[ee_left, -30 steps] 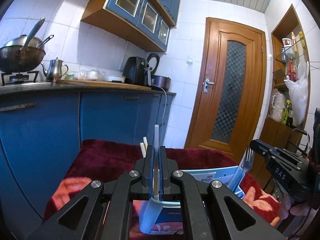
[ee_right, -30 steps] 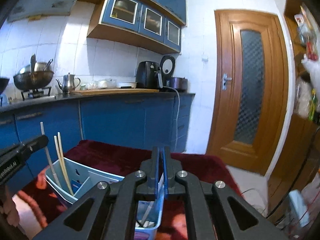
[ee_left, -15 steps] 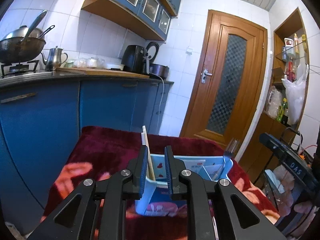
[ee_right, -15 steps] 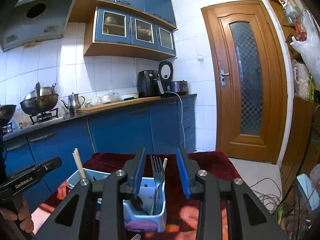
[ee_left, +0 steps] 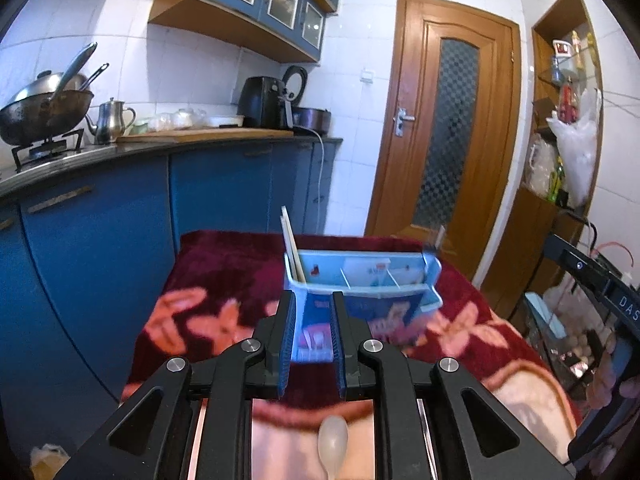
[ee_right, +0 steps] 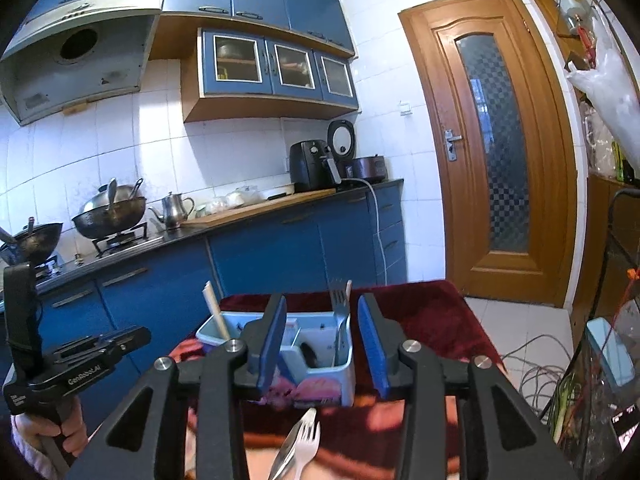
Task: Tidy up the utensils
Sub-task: 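Move both tools back over the remaining utensils on the blanket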
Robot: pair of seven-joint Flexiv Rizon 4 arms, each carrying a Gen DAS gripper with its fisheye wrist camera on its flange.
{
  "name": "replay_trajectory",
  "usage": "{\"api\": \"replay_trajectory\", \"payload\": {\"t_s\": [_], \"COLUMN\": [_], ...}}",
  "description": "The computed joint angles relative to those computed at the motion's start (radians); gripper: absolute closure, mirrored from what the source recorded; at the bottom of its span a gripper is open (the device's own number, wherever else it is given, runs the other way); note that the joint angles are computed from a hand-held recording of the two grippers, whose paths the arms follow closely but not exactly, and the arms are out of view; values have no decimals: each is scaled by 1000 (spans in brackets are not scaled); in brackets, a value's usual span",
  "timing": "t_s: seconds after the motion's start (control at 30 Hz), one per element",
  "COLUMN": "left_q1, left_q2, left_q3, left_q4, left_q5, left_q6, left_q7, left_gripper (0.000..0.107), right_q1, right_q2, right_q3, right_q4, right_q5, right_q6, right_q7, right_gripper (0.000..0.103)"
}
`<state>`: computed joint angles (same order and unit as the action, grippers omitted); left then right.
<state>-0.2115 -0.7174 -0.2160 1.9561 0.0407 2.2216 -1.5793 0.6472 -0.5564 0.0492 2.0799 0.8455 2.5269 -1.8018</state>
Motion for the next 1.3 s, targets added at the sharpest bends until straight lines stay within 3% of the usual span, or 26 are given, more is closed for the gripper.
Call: {"api": "replay_trajectory", "payload": {"t_s": [0.17,0.9,1.07,1.3], "left_q1": [-3,-22,-17,-77], "left_q2": [24,13,2,-4], "left_q3": [3,-27,-47,-14], "left_q4": [59,186,189,172], "left_q5": [14,57,80,53], "left_q6": [-27,-90,-110,-169], "left_q7": [9,59,83,157], "left_gripper": [89,89,77,74], "right_q1": [5,63,71,78], "right_q2": [-5,-65,-77,-83], "right_q3": [36,65,62,55], "right_q4": [53,197,214,231], "right_q5": [-5,7,7,-5], "right_q6": [30,77,82,89], "right_q7": [48,239,265,296], "right_gripper": [57,56,56,55]}}
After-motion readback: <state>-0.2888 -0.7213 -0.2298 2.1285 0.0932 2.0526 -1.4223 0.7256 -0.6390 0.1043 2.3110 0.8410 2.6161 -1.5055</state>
